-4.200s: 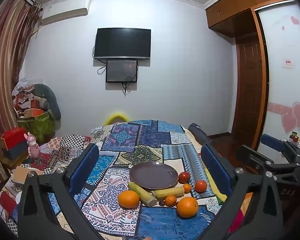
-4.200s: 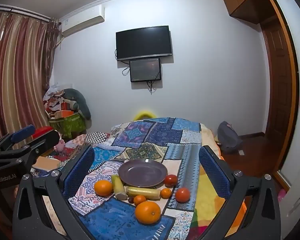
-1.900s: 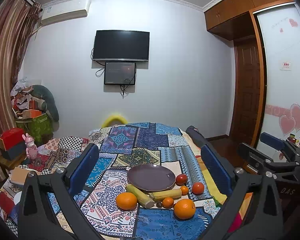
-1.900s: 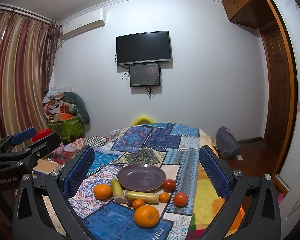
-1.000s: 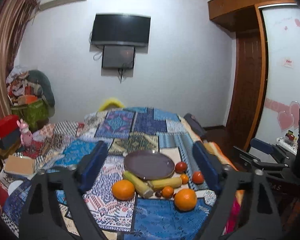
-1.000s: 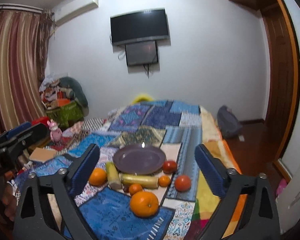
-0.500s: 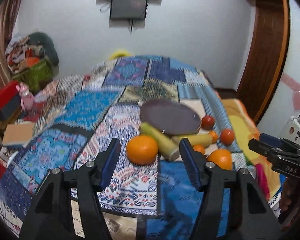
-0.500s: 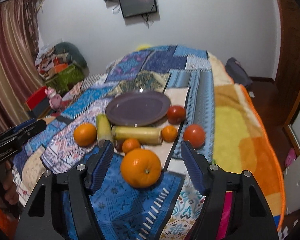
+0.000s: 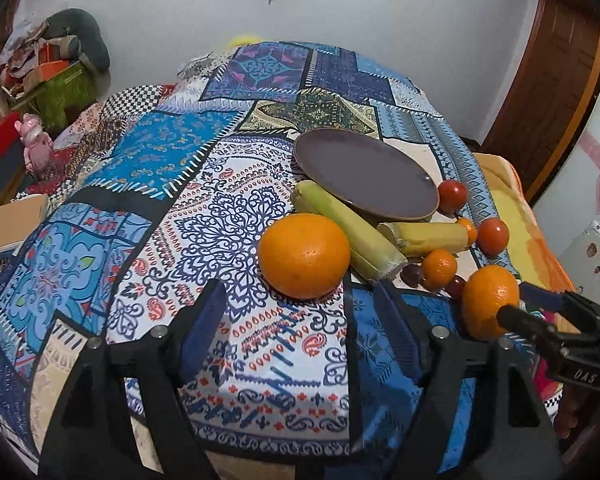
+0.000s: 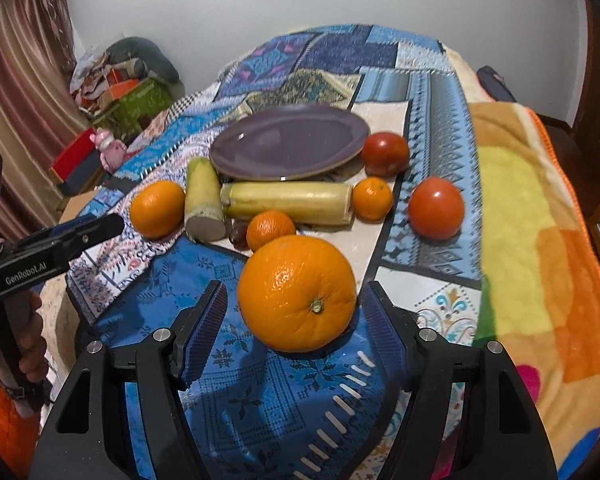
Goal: Organize fruits
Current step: 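Grasp a large orange with the right gripper while the left gripper grasps another large orange, then carry the right gripper's orange onto the purple plate while the left gripper places its orange beside it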
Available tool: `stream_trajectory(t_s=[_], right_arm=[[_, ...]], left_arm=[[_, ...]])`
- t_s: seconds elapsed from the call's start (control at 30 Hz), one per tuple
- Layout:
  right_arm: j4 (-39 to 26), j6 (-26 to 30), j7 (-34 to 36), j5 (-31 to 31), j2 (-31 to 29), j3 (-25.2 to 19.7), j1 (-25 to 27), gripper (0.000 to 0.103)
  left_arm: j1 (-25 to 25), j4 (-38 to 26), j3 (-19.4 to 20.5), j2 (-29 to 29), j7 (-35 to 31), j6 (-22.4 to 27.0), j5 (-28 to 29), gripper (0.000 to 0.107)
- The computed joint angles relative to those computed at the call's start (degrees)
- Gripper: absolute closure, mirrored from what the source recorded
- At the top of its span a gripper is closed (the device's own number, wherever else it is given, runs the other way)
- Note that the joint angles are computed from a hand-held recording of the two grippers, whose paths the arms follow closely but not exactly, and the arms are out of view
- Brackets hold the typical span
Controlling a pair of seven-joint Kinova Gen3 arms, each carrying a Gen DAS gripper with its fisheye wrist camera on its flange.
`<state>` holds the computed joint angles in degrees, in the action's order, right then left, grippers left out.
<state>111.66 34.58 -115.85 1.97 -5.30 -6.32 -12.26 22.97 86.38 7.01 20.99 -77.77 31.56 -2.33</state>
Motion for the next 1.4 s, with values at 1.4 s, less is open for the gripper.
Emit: stream_trajectory(t_s=[1.4], right_arm=[[-0.93, -2.4, 3.32, -2.07, 0.27, 1.38, 2.02, 0.036]], left_arm=[[-1.16, -7.75, 0.72, 4.11, -5.45, 3.93, 4.16, 0.043]])
